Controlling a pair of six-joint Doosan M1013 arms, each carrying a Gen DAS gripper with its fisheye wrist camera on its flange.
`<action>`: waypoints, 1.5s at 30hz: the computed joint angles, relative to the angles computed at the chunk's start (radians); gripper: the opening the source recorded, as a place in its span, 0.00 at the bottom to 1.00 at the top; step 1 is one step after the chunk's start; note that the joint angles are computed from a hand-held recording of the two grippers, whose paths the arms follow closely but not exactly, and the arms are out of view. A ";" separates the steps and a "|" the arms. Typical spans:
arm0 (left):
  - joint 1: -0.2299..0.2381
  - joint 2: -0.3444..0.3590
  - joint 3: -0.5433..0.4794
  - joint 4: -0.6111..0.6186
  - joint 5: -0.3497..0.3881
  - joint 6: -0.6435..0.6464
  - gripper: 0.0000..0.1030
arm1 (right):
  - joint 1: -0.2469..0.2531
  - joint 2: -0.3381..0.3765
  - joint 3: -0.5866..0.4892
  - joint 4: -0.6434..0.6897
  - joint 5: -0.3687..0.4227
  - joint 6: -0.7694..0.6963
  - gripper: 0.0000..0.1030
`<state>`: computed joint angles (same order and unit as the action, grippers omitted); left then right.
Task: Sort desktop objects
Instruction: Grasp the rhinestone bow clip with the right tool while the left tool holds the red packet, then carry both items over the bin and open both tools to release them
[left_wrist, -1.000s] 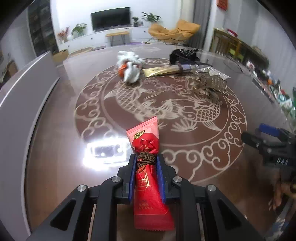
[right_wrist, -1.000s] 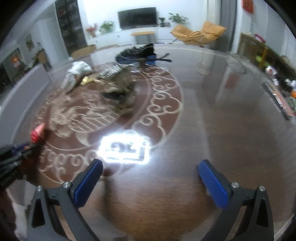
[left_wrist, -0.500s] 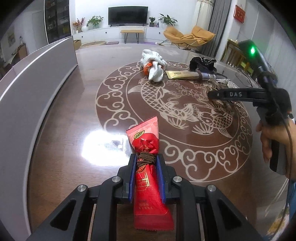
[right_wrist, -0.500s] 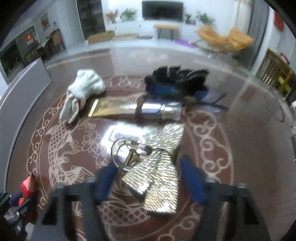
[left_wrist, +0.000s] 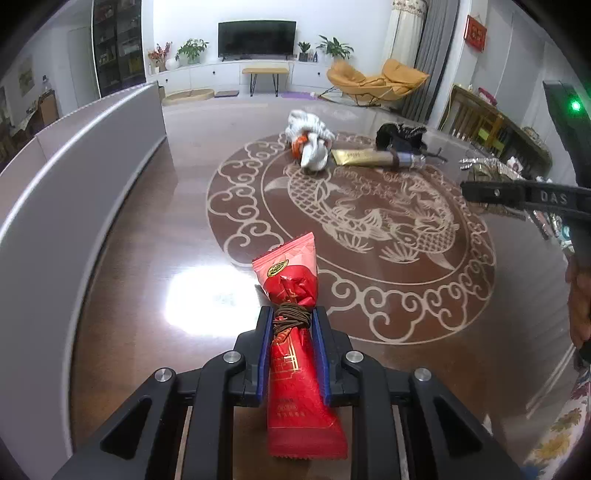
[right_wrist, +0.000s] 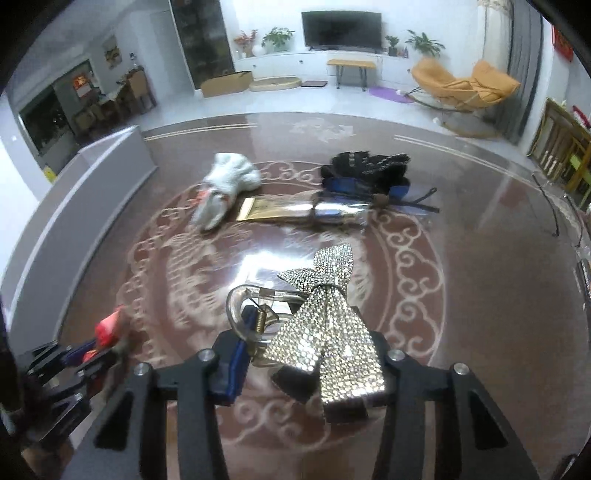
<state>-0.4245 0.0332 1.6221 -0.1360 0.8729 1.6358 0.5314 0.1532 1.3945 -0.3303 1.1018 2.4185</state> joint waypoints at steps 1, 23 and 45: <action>0.010 -0.006 -0.002 -0.030 0.004 0.015 0.20 | 0.006 -0.004 -0.006 0.017 -0.006 -0.006 0.47; 0.444 -0.002 -0.146 -0.043 0.130 0.072 0.20 | 0.223 0.459 -0.766 0.398 -0.006 -0.447 0.47; 0.409 -0.051 -0.098 0.017 0.022 -0.048 0.70 | 0.288 0.260 -0.374 -0.066 -0.252 -0.156 0.99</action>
<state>-0.0150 -0.0180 1.5245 -0.1194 0.8947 1.5882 0.8195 0.4134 1.0205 -0.3961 0.8495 2.2629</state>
